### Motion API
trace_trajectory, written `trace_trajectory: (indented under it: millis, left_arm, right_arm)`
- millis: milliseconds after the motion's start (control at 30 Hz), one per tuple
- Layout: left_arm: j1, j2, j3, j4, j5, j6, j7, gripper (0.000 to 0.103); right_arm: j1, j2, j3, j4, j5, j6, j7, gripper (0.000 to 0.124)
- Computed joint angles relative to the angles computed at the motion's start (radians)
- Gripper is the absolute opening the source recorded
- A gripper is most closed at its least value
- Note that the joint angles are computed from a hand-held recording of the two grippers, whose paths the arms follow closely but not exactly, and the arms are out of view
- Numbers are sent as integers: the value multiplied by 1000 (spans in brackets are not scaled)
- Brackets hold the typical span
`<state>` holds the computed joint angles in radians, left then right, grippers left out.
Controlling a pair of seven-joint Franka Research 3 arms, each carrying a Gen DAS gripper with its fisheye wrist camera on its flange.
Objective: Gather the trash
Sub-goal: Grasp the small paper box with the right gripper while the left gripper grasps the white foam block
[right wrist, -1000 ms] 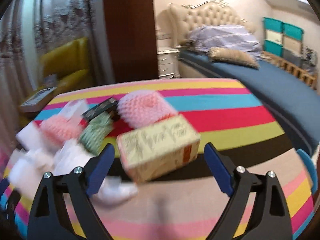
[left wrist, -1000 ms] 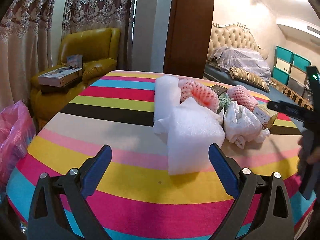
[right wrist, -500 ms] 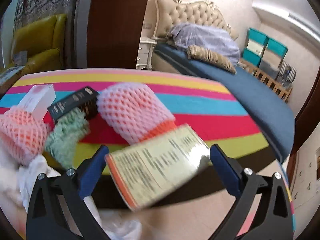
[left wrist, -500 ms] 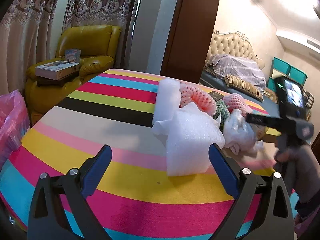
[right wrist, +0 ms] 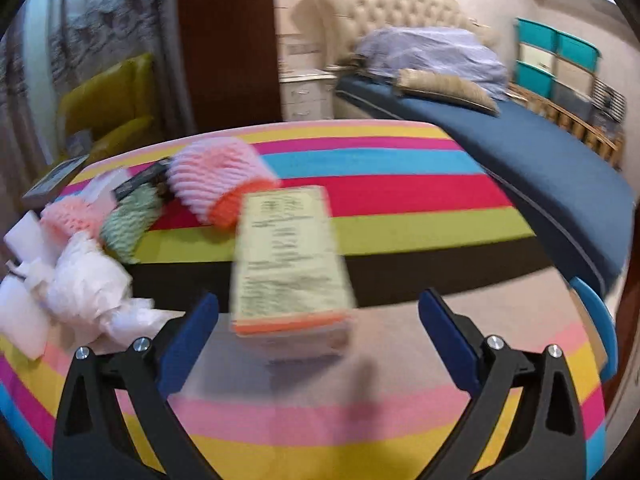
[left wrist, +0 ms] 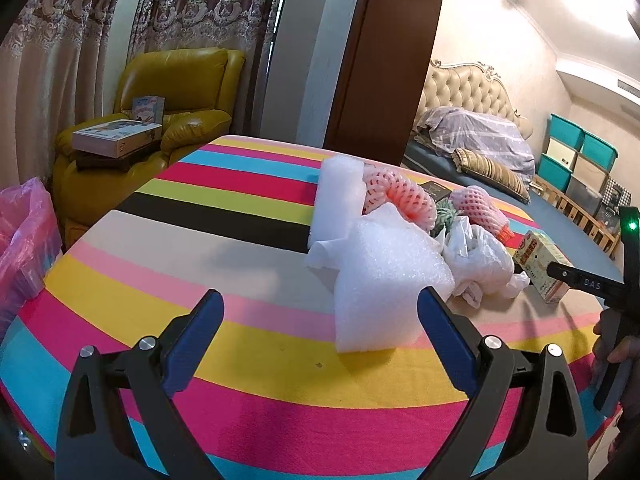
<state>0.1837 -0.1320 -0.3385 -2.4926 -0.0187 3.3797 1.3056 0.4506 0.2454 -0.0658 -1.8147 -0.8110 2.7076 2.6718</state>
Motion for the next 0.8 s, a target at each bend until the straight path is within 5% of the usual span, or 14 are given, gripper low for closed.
trace_trajectory:
  millis: [200, 267, 500, 633, 733, 800]
  left_arm:
    - [11, 4, -10, 8, 12, -17, 0, 91]
    - [32, 6, -33, 13, 13, -23, 6, 91]
    - [222, -6, -240, 23, -12, -46, 60, 91]
    - [161, -4, -179, 30, 84, -67, 48, 91]
    - [242, -11, -266, 38, 123, -70, 46, 91]
    - [198, 2, -225, 61, 156, -102, 28, 91]
  right_arm:
    - [-5, 44, 13, 57, 97, -36, -98, 81]
    - [-7, 54, 13, 70, 139, -50, -129, 49]
    - [50, 30, -43, 41, -13, 5, -36, 48]
    - [39, 21, -31, 37, -51, -4, -2, 48]
    - [20, 17, -21, 29, -38, 7, 5, 49]
    - [13, 15, -18, 23, -32, 19, 11, 49]
